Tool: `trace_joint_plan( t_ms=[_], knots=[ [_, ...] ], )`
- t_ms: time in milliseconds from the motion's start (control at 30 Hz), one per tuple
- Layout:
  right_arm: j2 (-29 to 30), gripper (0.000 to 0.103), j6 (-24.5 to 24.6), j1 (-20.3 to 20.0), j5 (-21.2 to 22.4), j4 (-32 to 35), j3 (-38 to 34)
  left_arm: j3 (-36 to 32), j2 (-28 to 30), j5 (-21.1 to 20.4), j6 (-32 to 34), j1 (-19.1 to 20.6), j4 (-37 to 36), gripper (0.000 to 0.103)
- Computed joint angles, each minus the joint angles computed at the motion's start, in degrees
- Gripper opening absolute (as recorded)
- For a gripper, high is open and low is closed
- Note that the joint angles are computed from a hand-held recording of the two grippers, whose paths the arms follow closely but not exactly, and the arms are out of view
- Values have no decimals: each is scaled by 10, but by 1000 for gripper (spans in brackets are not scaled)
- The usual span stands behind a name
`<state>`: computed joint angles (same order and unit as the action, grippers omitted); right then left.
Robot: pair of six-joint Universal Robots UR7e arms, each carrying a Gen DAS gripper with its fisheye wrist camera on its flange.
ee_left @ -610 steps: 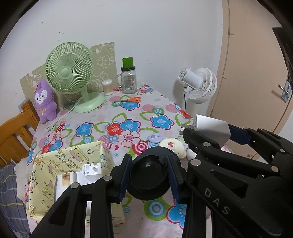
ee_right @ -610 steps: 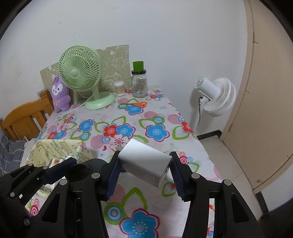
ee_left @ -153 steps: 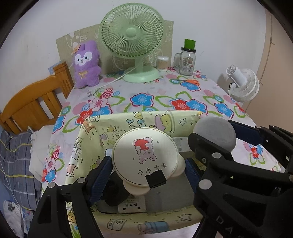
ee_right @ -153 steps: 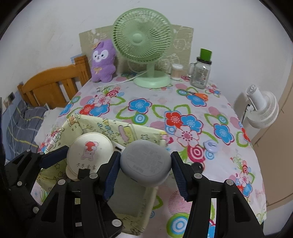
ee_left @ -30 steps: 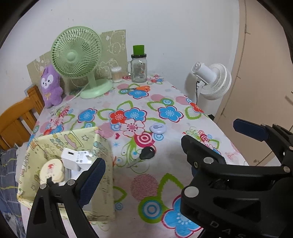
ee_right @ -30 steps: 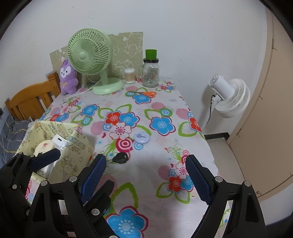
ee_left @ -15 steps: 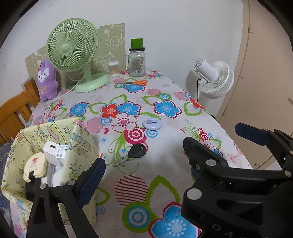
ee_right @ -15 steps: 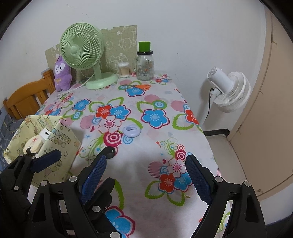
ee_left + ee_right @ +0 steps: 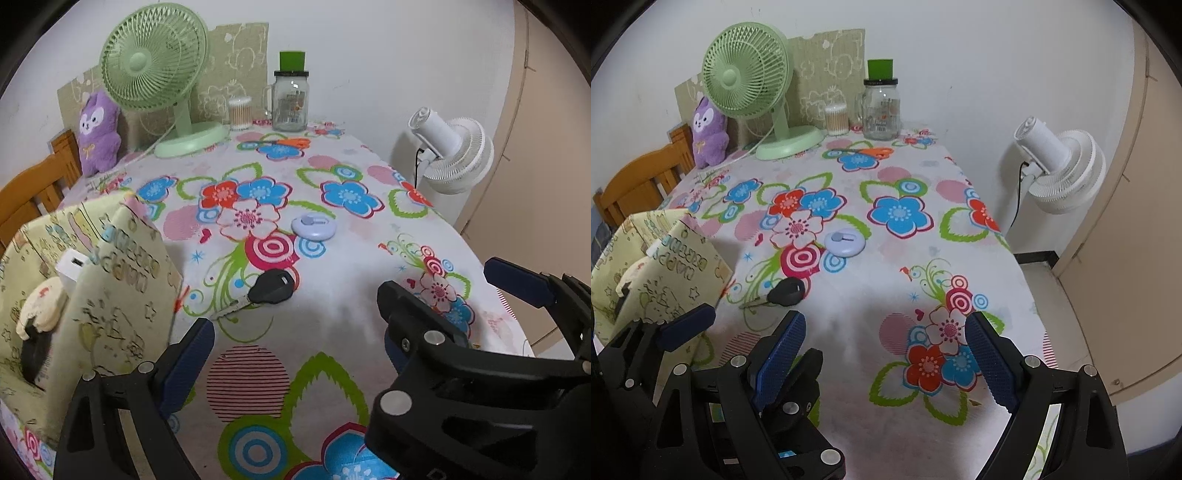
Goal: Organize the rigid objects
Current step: 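Withdraw both tools from the box toward the black key fob on the table, then grasp the black key fob with the left tool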
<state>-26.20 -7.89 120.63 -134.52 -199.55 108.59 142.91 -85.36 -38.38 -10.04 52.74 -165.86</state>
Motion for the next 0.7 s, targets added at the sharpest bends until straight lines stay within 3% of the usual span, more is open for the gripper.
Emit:
trace_joint_plan(
  t_ms=[267, 400, 700],
  knots=[
    [10, 90, 17, -17, 4, 14, -12, -17, 42, -4, 21, 28, -40, 94],
    [13, 90, 26, -25, 5, 26, -22, -31, 61, -6, 30, 41, -48, 87],
    [23, 90, 25, -37, 0, 35, -45, -59, 98, -3, 59, 62, -73, 87]
  ],
)
